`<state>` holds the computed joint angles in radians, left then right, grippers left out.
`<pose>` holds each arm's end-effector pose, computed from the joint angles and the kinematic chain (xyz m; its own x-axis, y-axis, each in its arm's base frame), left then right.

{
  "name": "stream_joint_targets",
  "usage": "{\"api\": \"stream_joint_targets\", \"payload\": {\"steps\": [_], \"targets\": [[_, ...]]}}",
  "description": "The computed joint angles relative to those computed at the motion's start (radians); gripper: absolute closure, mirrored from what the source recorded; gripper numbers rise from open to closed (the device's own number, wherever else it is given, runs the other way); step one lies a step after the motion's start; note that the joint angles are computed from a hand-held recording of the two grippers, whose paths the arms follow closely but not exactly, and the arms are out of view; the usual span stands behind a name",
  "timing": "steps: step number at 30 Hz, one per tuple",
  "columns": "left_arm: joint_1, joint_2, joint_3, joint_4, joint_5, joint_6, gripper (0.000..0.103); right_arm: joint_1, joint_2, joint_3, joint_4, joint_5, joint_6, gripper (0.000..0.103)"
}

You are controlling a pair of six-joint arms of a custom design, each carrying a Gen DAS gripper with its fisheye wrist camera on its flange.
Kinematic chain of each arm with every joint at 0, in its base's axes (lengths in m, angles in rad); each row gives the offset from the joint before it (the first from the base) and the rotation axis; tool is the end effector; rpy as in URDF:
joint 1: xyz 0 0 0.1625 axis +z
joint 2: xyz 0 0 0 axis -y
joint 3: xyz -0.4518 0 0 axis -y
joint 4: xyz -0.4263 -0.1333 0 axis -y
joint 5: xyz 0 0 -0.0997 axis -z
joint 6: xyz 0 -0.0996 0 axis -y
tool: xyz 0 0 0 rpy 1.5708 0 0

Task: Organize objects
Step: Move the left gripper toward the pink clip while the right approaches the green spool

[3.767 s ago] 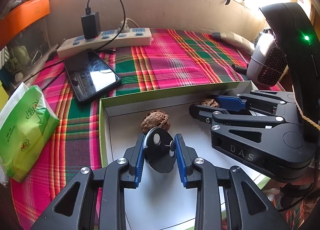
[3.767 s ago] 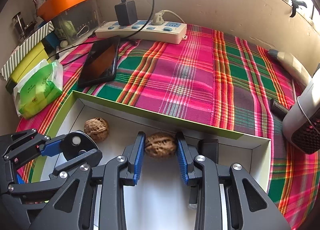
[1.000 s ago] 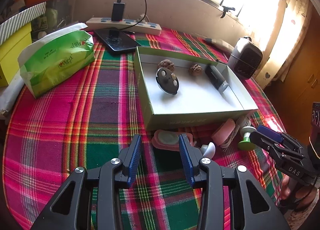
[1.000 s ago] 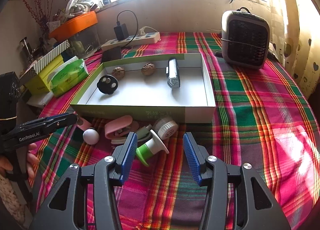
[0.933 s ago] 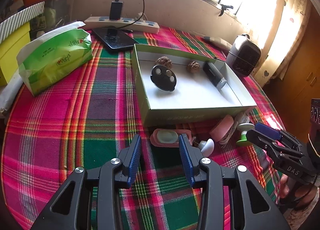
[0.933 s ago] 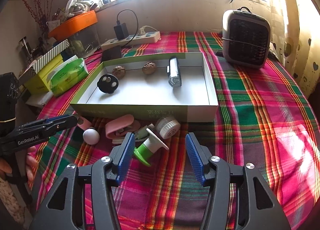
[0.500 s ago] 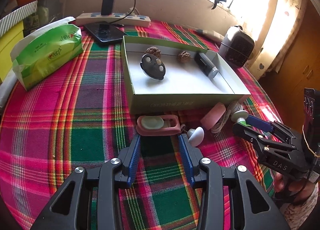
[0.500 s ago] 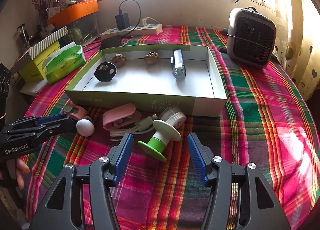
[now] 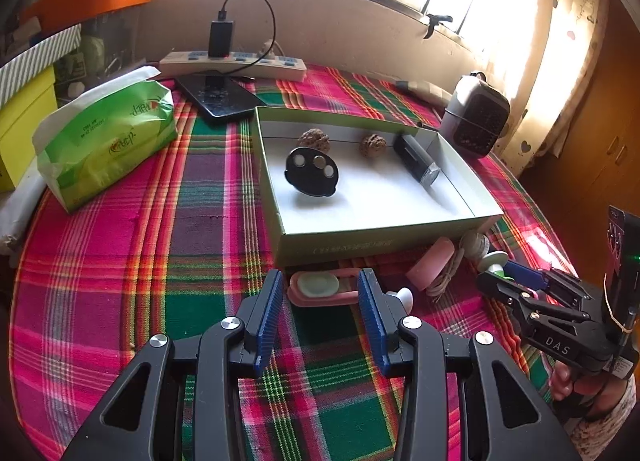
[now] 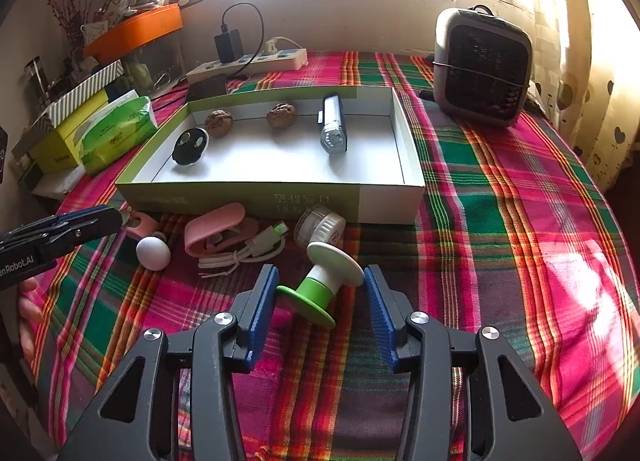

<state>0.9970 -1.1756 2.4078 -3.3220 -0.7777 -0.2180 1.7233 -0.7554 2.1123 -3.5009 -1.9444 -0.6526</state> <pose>-0.0655 -0.4777 0.1662 -0.8646 -0.0757 -0.4968 0.2912 0.7302 -0.6181 0.1799 -0.5323 0.0318 -0.6775 -0.4612 0.5730 -0.6785 0.6927 -0.2447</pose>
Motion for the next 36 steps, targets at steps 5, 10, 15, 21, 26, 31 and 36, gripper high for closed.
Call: {"api": "stream_joint_targets", "payload": {"steps": [5, 10, 15, 21, 26, 31, 36], "targets": [[0.024, -0.005, -0.011, 0.027, -0.048, 0.002, 0.066, -0.004, -0.006, 0.009, -0.001, 0.008, -0.002, 0.058], [0.013, -0.003, 0.002, 0.009, -0.081, 0.007, 0.066, -0.007, -0.01, 0.01, 0.005, 0.017, 0.006, 0.058], [-0.006, 0.001, 0.012, 0.01, -0.102, 0.006, 0.066, -0.012, -0.015, 0.013, 0.009, 0.025, 0.006, 0.058], [-0.029, 0.014, 0.018, 0.037, -0.121, 0.003, 0.066, -0.017, -0.021, 0.016, 0.014, 0.032, 0.008, 0.058], [-0.05, 0.014, 0.033, 0.032, -0.085, 0.014, 0.066, -0.019, -0.023, 0.017, 0.015, 0.035, 0.008, 0.058], [-0.045, 0.003, 0.031, 0.03, -0.032, 0.003, 0.066, -0.021, -0.026, 0.017, 0.02, 0.039, 0.009, 0.057], [-0.028, 0.01, 0.012, 0.048, -0.04, 0.031, 0.066, -0.023, -0.029, 0.017, 0.027, 0.045, 0.015, 0.057]]}}
